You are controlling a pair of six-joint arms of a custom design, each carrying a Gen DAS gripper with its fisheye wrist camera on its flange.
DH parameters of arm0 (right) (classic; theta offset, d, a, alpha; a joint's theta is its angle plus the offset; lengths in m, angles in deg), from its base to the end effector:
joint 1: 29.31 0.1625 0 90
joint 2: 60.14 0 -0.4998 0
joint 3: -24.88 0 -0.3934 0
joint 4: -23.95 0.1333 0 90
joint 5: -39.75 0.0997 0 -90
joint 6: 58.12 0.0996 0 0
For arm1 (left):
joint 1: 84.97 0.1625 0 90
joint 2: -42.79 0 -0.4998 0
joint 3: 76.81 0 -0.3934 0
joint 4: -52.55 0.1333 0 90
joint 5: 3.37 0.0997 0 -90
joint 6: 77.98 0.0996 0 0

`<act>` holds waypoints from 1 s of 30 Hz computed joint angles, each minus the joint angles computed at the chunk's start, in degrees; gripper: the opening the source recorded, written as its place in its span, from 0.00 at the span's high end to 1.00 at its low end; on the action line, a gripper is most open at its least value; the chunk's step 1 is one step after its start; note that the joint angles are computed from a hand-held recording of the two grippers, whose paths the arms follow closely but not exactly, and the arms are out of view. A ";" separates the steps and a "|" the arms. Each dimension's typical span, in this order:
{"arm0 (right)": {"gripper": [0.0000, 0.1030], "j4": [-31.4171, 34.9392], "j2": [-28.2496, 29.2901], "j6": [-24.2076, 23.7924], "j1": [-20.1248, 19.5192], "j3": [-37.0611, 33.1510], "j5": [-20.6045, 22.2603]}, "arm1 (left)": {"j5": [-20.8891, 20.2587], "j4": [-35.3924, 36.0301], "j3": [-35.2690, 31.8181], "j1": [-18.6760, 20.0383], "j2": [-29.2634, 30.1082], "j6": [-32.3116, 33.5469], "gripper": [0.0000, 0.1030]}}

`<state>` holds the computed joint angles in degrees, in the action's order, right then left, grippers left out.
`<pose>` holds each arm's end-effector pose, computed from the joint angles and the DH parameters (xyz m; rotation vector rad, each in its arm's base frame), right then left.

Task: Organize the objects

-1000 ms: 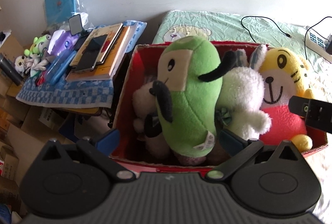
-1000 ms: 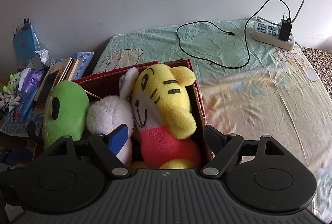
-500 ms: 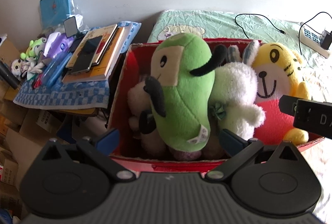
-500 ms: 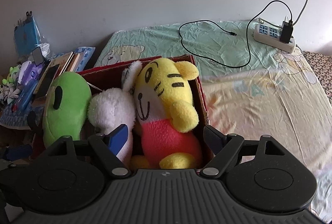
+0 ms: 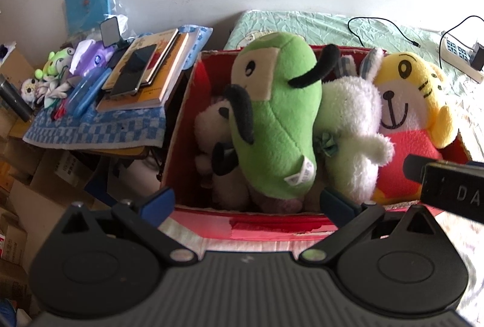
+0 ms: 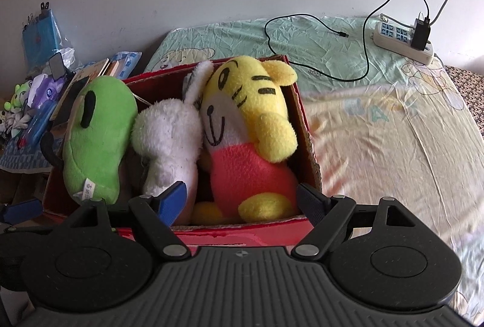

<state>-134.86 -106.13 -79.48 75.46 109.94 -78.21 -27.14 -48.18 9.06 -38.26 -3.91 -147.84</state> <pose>0.2833 -0.7349 0.2471 0.6322 -2.4833 0.6412 -0.3278 -0.6753 0.1950 -0.1375 2.0178 -0.8077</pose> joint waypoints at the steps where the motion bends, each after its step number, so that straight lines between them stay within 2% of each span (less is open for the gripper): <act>1: 0.20 -0.02 -0.09 0.16 0.02 0.08 -0.05 | 0.03 -0.12 0.12 0.00 -0.07 -0.08 0.01; 30: 0.20 -3.82 -0.39 0.47 0.61 1.13 -0.40 | 2.59 -0.16 0.68 -0.27 -0.28 -0.28 0.01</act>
